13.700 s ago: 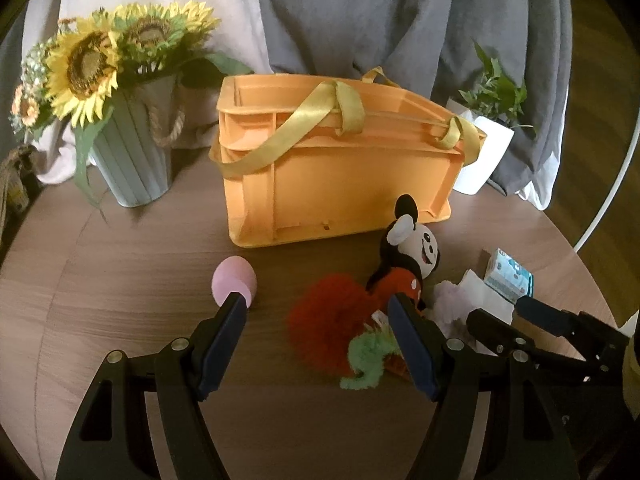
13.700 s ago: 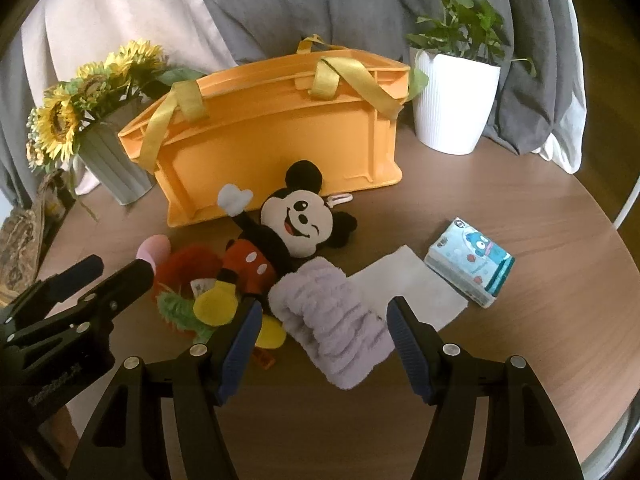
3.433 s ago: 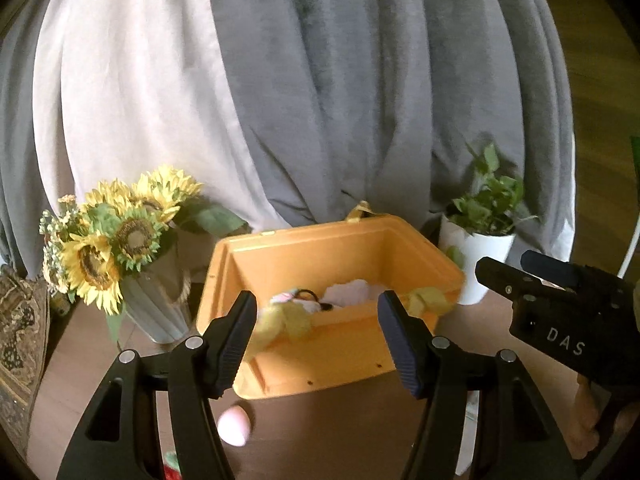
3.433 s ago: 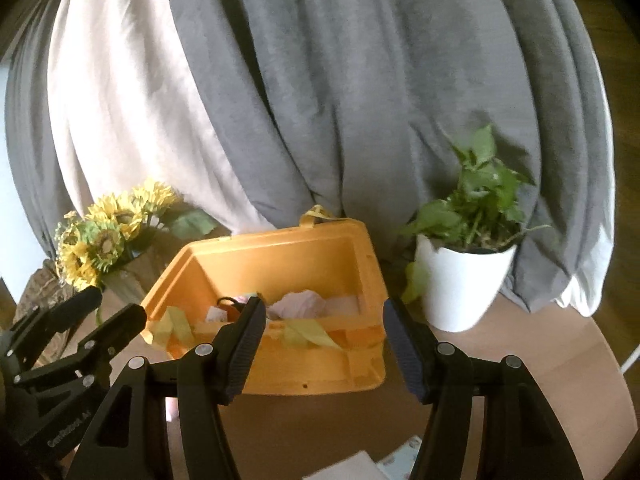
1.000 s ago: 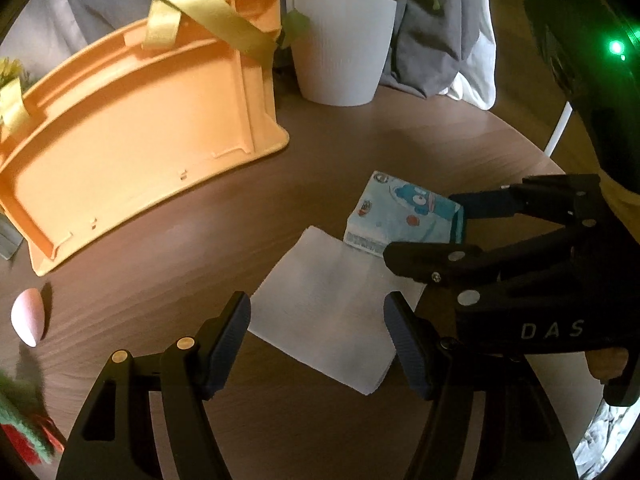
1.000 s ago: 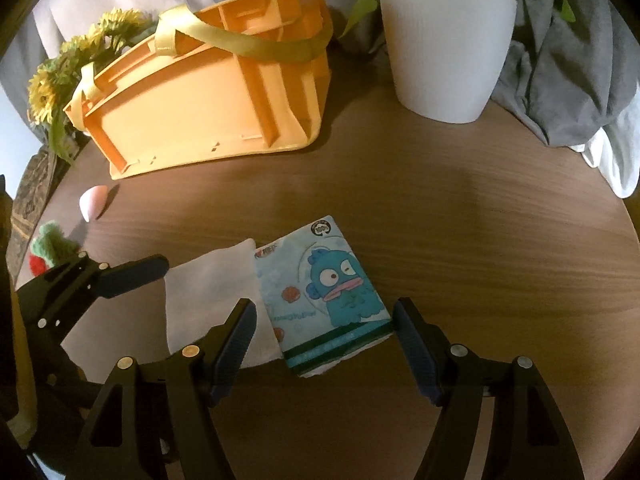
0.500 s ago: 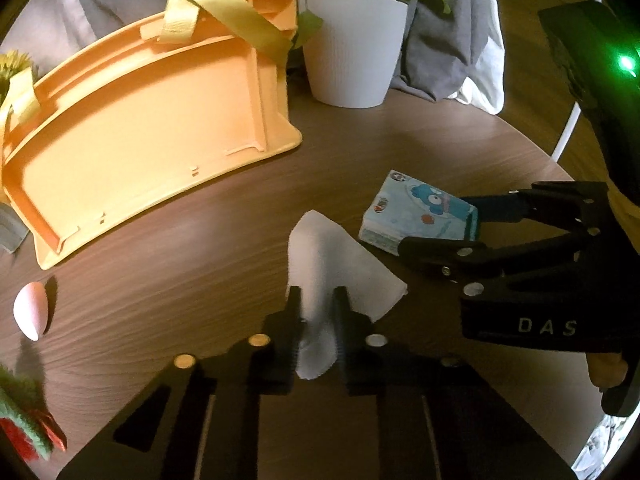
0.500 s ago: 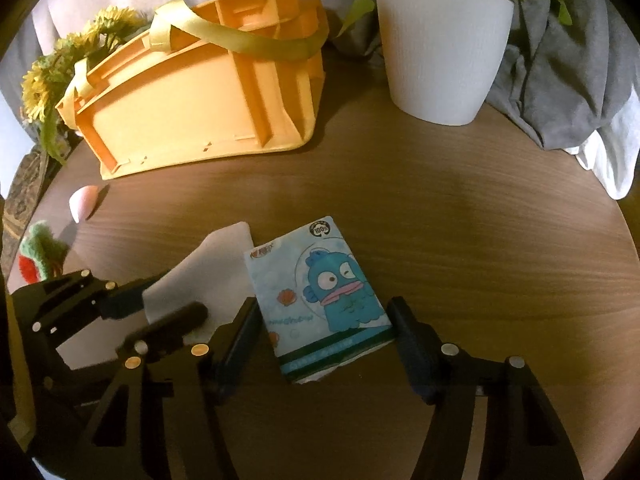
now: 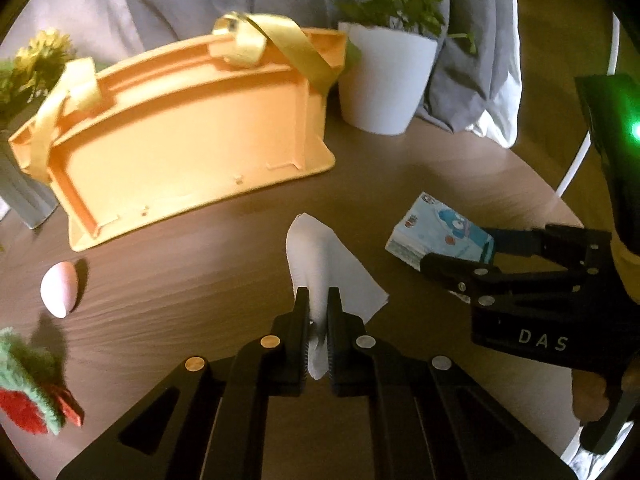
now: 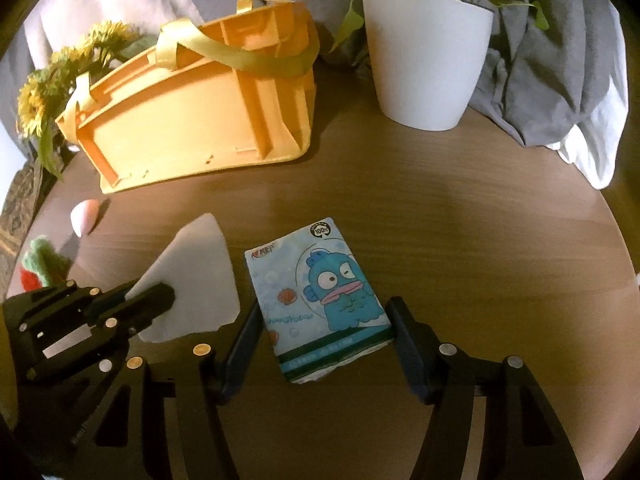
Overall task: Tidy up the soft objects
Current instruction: 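Lift the tissue and tissue pack and carry both over the crate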
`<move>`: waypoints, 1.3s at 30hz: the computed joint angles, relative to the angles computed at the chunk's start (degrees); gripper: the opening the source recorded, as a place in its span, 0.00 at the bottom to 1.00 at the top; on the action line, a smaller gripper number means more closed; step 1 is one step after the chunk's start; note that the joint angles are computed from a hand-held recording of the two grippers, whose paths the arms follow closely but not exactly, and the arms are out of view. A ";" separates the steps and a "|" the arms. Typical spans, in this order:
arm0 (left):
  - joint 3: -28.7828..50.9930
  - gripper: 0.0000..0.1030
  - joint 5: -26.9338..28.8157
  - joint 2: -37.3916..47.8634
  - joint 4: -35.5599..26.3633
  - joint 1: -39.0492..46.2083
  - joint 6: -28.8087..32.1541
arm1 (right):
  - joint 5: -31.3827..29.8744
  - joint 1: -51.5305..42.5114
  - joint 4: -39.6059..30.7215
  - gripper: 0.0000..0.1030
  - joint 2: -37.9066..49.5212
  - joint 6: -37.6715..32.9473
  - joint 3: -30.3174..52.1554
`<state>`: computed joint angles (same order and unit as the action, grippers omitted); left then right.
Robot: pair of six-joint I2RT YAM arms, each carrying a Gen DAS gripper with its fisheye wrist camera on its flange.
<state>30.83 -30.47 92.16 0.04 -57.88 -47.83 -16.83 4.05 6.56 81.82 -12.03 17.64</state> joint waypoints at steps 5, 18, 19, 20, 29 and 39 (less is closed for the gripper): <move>-1.20 0.09 -2.29 -5.45 -3.01 -0.85 -2.10 | 0.01 1.45 -3.39 0.62 -6.70 3.59 -1.00; -4.14 0.09 -11.04 -22.76 -13.96 -3.48 -2.16 | 3.76 8.91 -12.53 0.62 -22.61 11.29 -0.15; -4.11 0.09 -11.34 -23.73 -14.58 -3.39 -2.09 | 4.04 9.71 -13.13 0.62 -23.57 11.88 0.13; -4.21 0.08 -11.71 -24.94 -15.32 -3.35 -2.03 | 4.46 10.68 -13.79 0.62 -24.66 12.61 0.46; -4.06 0.08 -16.19 -37.86 -24.18 -2.59 -0.13 | 9.43 19.28 -16.87 0.62 -30.64 18.07 4.43; -2.86 0.08 -18.00 -48.78 -29.51 1.70 7.16 | 14.65 26.92 -16.05 0.62 -30.88 22.04 9.50</move>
